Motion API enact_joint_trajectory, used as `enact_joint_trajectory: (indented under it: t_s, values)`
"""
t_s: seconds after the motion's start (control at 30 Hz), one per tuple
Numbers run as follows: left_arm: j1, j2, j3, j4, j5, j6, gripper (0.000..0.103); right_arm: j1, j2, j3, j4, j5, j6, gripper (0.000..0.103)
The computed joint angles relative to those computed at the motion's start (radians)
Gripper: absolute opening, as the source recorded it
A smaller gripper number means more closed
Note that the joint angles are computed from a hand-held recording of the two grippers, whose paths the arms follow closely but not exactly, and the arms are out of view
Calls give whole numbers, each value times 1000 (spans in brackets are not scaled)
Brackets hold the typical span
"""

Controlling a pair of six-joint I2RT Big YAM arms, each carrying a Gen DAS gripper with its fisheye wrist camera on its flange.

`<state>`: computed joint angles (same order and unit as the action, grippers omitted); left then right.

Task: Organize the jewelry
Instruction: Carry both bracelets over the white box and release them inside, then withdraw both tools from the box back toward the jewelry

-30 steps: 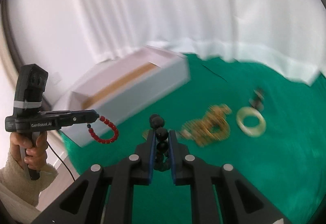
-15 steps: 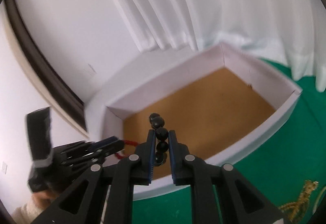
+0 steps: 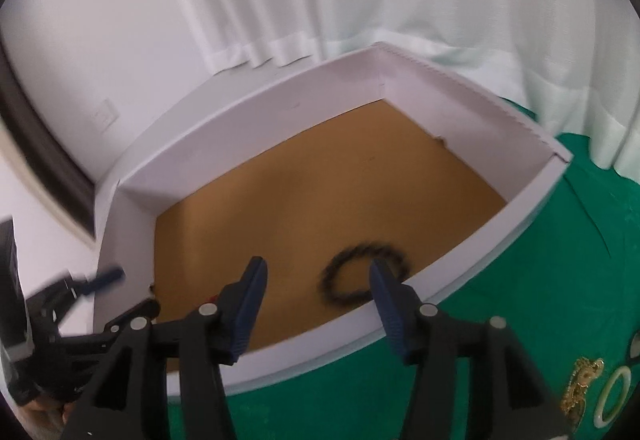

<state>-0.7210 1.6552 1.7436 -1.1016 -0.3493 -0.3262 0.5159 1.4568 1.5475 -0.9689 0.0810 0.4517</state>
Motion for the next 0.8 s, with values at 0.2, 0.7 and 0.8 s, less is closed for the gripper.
enact_joint_trajectory:
  t_s: [0.2, 0.7, 0.8]
  values:
    - [8, 56, 63, -155, 24, -28, 85, 45, 9, -30, 53, 91, -82, 55]
    - [-8, 3, 4, -170, 46, -66, 86, 57, -61, -113, 115, 53, -50, 54]
    - [-18, -23, -29, -151, 46, -64, 86, 76, -90, -142, 119, 65, -51, 54]
